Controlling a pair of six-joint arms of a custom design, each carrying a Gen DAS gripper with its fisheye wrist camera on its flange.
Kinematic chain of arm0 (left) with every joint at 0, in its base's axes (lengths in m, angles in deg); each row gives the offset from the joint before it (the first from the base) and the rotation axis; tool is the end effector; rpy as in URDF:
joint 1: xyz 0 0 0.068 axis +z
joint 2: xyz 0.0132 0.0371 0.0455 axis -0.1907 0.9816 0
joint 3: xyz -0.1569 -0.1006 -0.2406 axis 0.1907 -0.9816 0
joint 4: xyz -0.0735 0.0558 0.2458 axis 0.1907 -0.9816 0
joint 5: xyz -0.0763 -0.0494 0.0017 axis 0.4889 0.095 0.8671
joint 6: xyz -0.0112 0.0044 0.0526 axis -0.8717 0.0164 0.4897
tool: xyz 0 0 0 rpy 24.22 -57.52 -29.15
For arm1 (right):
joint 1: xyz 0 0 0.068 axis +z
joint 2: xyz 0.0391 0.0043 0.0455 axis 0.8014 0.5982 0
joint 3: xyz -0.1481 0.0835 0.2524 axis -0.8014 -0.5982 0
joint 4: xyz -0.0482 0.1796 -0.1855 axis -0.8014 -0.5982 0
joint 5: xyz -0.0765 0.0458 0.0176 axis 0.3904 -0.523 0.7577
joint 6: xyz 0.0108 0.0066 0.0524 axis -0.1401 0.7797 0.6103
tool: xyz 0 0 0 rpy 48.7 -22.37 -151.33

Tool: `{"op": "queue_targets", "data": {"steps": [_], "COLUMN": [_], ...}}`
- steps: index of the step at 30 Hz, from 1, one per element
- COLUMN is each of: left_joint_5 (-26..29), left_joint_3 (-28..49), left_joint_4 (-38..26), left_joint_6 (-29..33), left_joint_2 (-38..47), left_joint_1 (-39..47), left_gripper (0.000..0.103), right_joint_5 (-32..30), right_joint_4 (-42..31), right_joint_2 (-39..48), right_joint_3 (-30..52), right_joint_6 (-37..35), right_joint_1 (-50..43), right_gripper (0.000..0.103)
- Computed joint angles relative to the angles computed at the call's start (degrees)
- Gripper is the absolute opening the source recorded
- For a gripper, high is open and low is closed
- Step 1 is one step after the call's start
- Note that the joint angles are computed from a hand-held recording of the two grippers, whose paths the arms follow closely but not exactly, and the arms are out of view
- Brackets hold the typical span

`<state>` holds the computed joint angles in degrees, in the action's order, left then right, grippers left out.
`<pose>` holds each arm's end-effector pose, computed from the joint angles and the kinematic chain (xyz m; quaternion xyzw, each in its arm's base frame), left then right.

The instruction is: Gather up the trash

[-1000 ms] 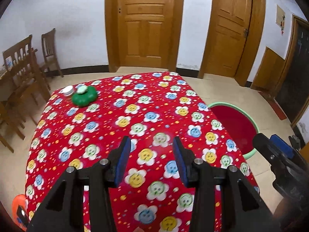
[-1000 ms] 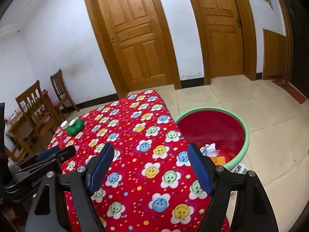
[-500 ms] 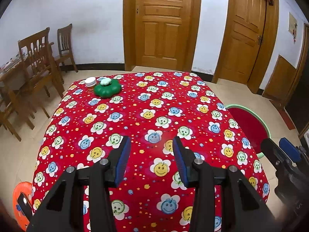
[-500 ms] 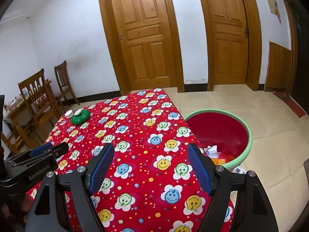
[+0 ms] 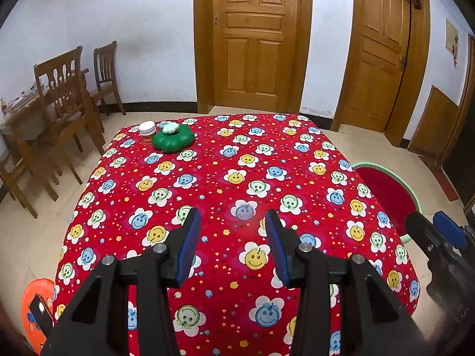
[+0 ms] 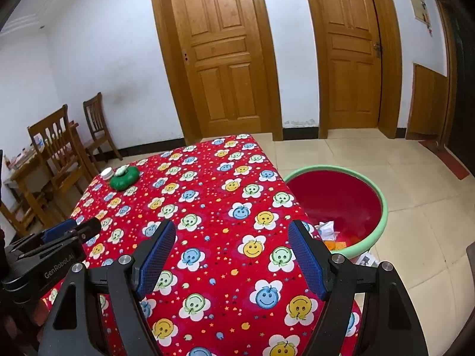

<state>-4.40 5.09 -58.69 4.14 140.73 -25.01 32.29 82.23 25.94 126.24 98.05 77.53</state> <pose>0.2887 -0.0628 0.2011 -0.0701 0.9121 0.0139 0.4037 0.2668 0.1125 0.2044 0.0090 0.8960 0.0791 0.4368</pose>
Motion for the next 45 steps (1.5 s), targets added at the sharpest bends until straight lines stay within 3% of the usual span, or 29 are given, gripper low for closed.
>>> {"op": "queue_targets", "data": {"steps": [45], "left_joint_5": [-0.9], "left_joint_3": [-0.1], "left_joint_4": [-1.4], "left_joint_6": [0.1], "left_joint_2": [-1.7], "left_joint_1": [-0.9], "left_gripper": [0.045], "right_joint_5": [-1.2], "right_joint_4": [-0.5], "right_joint_2": [-1.7], "right_joint_3": [-0.5], "right_joint_6": [0.1], "right_joint_1": [-0.4], "right_gripper": [0.079]}}
